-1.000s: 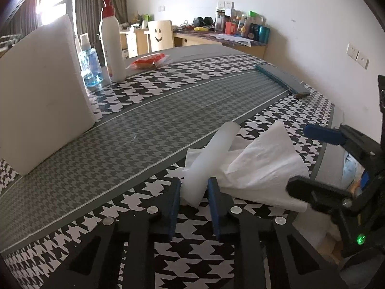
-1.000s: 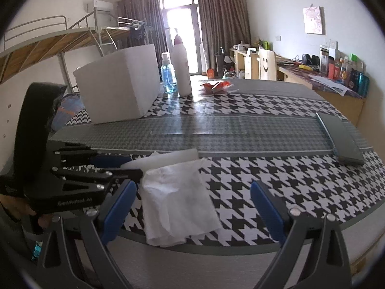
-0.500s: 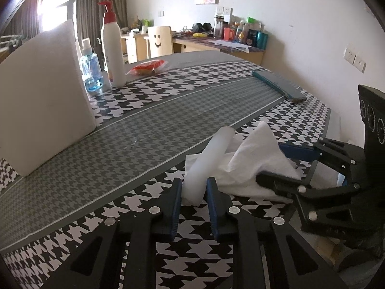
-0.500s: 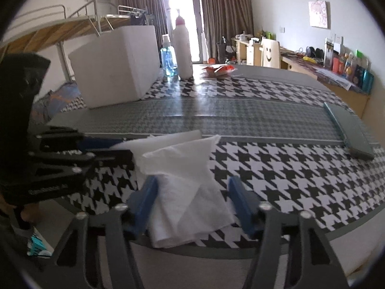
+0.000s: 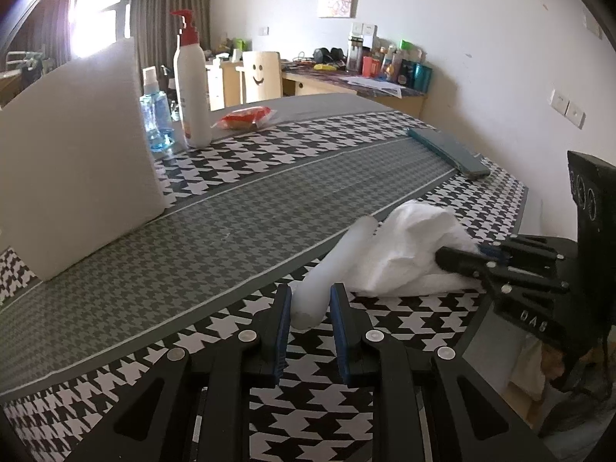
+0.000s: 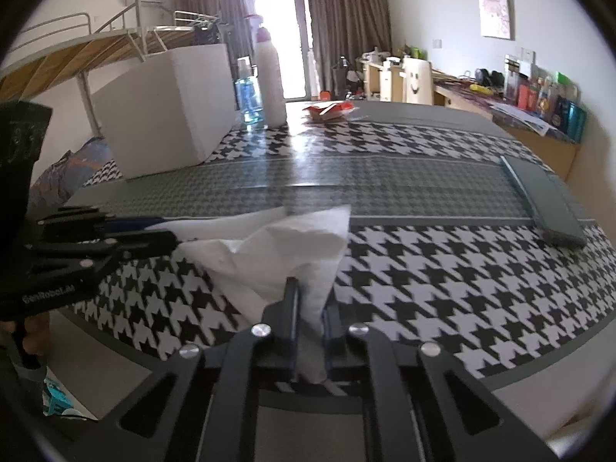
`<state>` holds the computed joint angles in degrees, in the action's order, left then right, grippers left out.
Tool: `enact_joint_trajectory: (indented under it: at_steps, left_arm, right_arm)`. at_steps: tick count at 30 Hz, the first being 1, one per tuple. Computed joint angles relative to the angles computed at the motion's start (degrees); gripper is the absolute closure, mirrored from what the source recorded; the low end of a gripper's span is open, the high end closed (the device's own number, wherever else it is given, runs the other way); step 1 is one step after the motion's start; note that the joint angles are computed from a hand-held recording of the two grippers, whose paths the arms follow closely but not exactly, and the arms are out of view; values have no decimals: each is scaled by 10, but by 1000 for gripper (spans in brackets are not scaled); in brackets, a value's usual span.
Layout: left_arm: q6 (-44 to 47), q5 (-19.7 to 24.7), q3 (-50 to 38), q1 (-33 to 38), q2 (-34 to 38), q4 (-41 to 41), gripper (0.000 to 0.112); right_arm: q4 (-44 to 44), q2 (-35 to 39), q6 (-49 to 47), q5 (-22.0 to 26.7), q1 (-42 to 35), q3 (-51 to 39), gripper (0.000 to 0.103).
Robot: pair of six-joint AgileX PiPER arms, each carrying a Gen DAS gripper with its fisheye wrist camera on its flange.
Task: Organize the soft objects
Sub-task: 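Close the left tool on the white foam roll while the right tool grasps the white tissue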
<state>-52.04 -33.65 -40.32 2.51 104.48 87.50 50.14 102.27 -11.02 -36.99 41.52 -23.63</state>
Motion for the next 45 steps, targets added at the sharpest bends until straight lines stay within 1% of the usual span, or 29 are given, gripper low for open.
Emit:
enact_joint_trajectory:
  at_steps: [5,8,10,11,12,13,14,16,18,20,23,25,26,27,28,29,30,33,35,36,38,40,45]
  left_arm:
    - [11,6,11,2,-10,-5,90]
    - [13,7,13,2,-10,-5,82]
    - [46,18,20,-2,-14,-33,80]
    - [55,26,22,-6,-15,-42,66]
    - [70,33,25,-10,-18,-58,53]
    - [85,34,29,-12,-21,-72,49]
    - [92,37,28,-16,-22,-78,47]
    - [85,39,23,-26,-23,-67,47]
    - [96,59,18,-51,-22,-79,47]
    - [104,69,13,-68,-16,-83,47]
    - [73,79,-7,-85,1,-56,47]
    - [35,89,-20,-94,11,-27,47]
    - [9,89,-28,-94,16,-4,50]
    - [-7,93,-34,-96,20,7,58]
    - [-20,100,-38,-101,23,16,63]
    - [-52,97,-47,-101,29,47,72]
    - [-68,84,-51,-96,31,63,78]
    - [-51,89,-46,-100,29,47,86]
    - [-45,89,-42,-100,26,41,88]
    - [-43,83,-40,-96,24,39,90]
    - [-44,61,-38,-85,20,45,93]
    - [-29,48,-29,-75,10,28,93]
    - [-17,16,-11,-42,-10,15,93]
  right_arm:
    - [36,-15,-19,-3,-13,13,91]
    - [75,-20,-50,-1,-18,15,90]
    - [101,-17,-83,1,-13,8,78]
    - [113,-15,-93,-4,-7,8,59]
    - [116,-15,-95,-8,-1,8,45]
    - [118,-15,-86,-22,14,15,42]
    - [111,-18,-72,-31,20,22,42]
    - [107,-23,-61,-37,27,30,41]
    - [105,-29,-55,-41,28,36,41]
    - [100,-33,-47,-44,25,41,41]
    - [85,-41,-27,-49,19,55,40]
    - [84,-44,-20,-56,19,64,38]
    - [72,-47,-8,-58,16,70,36]
    - [59,-50,4,-58,12,75,35]
    - [41,-53,20,-59,5,80,35]
    - [22,-56,35,-58,-2,86,35]
    - [17,-57,37,-57,-4,85,34]
    - [-1,-49,45,-57,-12,82,34]
    - [0,-42,39,-55,-12,75,31]
    - [2,-41,32,-54,-13,73,28]
    - [22,-39,12,-58,-5,65,25]
    - [19,-45,5,-55,-6,61,24]
    - [43,-46,-52,-41,2,36,22]
